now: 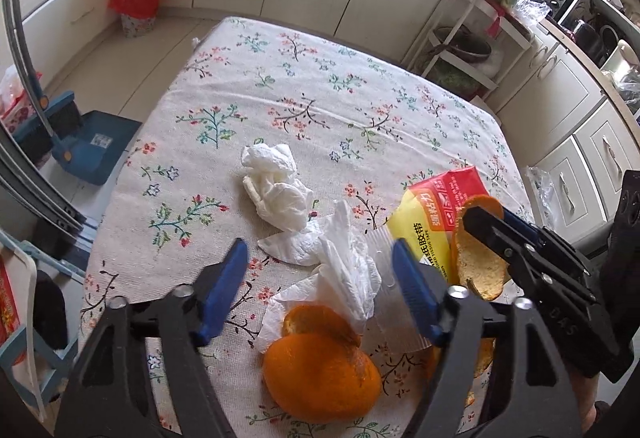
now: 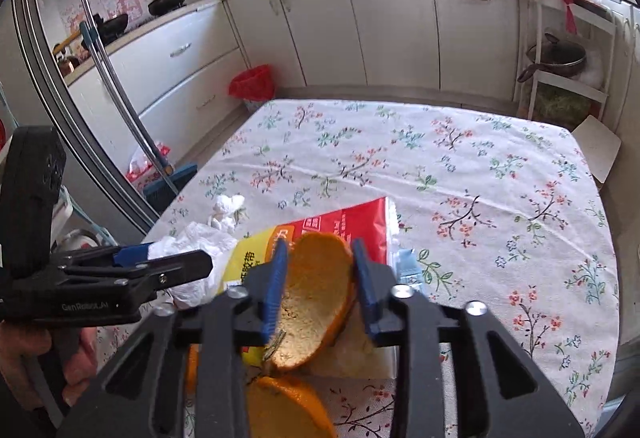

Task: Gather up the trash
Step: 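Grasp an orange peel with the right gripper while the left grasps white plastic wrap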

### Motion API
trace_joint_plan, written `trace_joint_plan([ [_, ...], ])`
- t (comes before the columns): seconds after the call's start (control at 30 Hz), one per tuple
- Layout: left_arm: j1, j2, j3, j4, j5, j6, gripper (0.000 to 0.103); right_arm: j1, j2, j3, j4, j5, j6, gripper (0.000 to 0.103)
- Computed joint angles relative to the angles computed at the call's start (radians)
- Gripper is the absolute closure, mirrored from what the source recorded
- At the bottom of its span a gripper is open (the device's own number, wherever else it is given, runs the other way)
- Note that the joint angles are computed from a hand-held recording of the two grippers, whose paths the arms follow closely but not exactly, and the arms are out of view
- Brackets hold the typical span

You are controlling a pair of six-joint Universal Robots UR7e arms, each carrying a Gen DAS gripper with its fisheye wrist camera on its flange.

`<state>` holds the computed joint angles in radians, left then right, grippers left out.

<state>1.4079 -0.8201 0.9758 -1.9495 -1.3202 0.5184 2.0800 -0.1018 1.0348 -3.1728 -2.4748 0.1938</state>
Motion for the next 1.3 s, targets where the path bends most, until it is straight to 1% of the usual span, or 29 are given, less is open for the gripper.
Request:
trace_joint_plan([
  [0.03, 0.001, 0.006, -0.011, 0.017, -0.001, -0.003, 0.050, 0.001, 0.000, -0.002, 0.003, -0.002, -0.002, 0.094],
  [0.1, 0.004, 0.019, -0.034, 0.058, -0.005, -0.007, 0.078, 0.008, -0.003, 0.000, -0.015, -0.005, -0.018, 0.096],
  [0.17, 0.003, 0.015, -0.031, 0.059, -0.010, -0.001, 0.088, 0.015, 0.007, -0.016, -0.032, -0.020, -0.038, 0.096],
  [0.2, 0.002, 0.007, -0.020, 0.041, -0.016, 0.007, 0.091, 0.020, 0.011, -0.020, -0.055, -0.031, -0.051, 0.096],
  [0.27, 0.001, -0.008, -0.004, 0.011, -0.032, 0.020, 0.094, 0.027, 0.013, -0.018, -0.108, -0.043, -0.073, 0.096],
  [0.33, -0.001, -0.031, 0.021, -0.041, -0.058, 0.035, 0.095, 0.038, 0.016, -0.015, -0.206, -0.061, -0.108, 0.096],
  [0.4, -0.002, -0.054, 0.047, -0.098, -0.087, 0.052, 0.095, 0.037, 0.006, 0.013, -0.297, -0.029, -0.110, 0.096],
  [0.43, -0.002, -0.067, 0.064, -0.130, -0.108, 0.064, 0.095, 0.030, -0.010, 0.046, -0.348, 0.018, -0.101, 0.096],
  [0.47, -0.003, -0.077, 0.074, -0.152, -0.120, 0.075, 0.095, 0.021, -0.038, 0.106, -0.417, 0.107, -0.059, 0.096],
  [0.5, -0.004, -0.090, 0.092, -0.183, -0.132, 0.087, 0.095, 0.013, -0.056, 0.142, -0.447, 0.168, -0.023, 0.096],
  [0.53, -0.003, -0.093, 0.091, -0.186, -0.141, 0.088, 0.095, 0.013, -0.062, 0.156, -0.470, 0.187, -0.002, 0.096],
  [0.57, -0.002, -0.094, 0.087, -0.180, -0.150, 0.085, 0.095, 0.017, -0.059, 0.146, -0.456, 0.164, -0.023, 0.096],
  [0.6, -0.001, -0.090, 0.074, -0.161, -0.151, 0.082, 0.095, 0.022, -0.048, 0.119, -0.419, 0.116, -0.066, 0.096],
  [0.63, 0.000, -0.086, 0.067, -0.148, -0.144, 0.072, 0.095, 0.025, -0.050, 0.116, -0.396, 0.111, -0.066, 0.096],
  [0.67, 0.002, -0.078, 0.052, -0.124, -0.138, 0.056, 0.095, 0.022, -0.059, 0.137, -0.410, 0.147, -0.025, 0.096],
  [0.7, 0.003, -0.067, 0.032, -0.087, -0.132, 0.039, 0.095, 0.022, -0.062, 0.145, -0.424, 0.157, 0.014, 0.096],
  [0.73, 0.005, -0.061, 0.021, -0.060, -0.126, 0.027, 0.095, 0.026, -0.057, 0.132, -0.397, 0.126, 0.012, 0.097],
  [0.77, 0.008, -0.054, 0.012, -0.042, -0.114, 0.006, 0.094, 0.030, -0.050, 0.109, -0.357, 0.083, -0.030, 0.097],
  [0.8, 0.010, -0.041, -0.010, -0.009, -0.102, -0.016, 0.093, 0.034, -0.047, 0.102, -0.357, 0.083, -0.030, 0.097],
  [0.83, 0.013, -0.032, -0.022, 0.015, -0.097, -0.023, 0.090, 0.030, -0.063, 0.129, -0.368, 0.124, 0.011, 0.097],
  [0.87, 0.014, -0.026, -0.031, 0.034, -0.091, -0.029, 0.084, 0.030, -0.065, 0.134, -0.377, 0.132, 0.012, 0.098],
  [0.9, 0.012, -0.028, -0.021, 0.026, -0.073, -0.027, 0.072, 0.036, -0.057, 0.118, -0.374, 0.099, -0.009, 0.098],
  [0.93, 0.010, -0.031, -0.005, 0.012, -0.056, -0.018, 0.067, 0.038, -0.058, 0.120, -0.369, 0.085, -0.012, 0.098],
  [0.97, 0.009, -0.033, 0.009, -0.004, -0.046, -0.010, 0.063, 0.038, -0.062, 0.125, -0.364, 0.085, -0.003, 0.098],
  [1.0, 0.007, -0.034, 0.020, -0.015, -0.033, -0.003, 0.063, 0.036, -0.069, 0.137, -0.368, 0.089, 0.008, 0.098],
  [1.1, 0.007, -0.025, 0.025, -0.014, -0.014, -0.007, 0.063, 0.029, -0.083, 0.168, -0.374, 0.128, 0.040, 0.098],
  [1.23, 0.010, -0.015, 0.021, -0.010, -0.015, -0.015, 0.064, 0.024, -0.097, 0.201, -0.384, 0.161, 0.074, 0.098],
  [1.27, 0.010, -0.013, 0.022, -0.009, -0.018, -0.014, 0.074, 0.027, -0.096, 0.202, -0.383, 0.158, 0.079, 0.098],
  [1.3, 0.010, -0.010, 0.017, 0.009, -0.024, -0.009, 0.089, 0.027, -0.098, 0.207, -0.387, 0.162, 0.083, 0.098],
])
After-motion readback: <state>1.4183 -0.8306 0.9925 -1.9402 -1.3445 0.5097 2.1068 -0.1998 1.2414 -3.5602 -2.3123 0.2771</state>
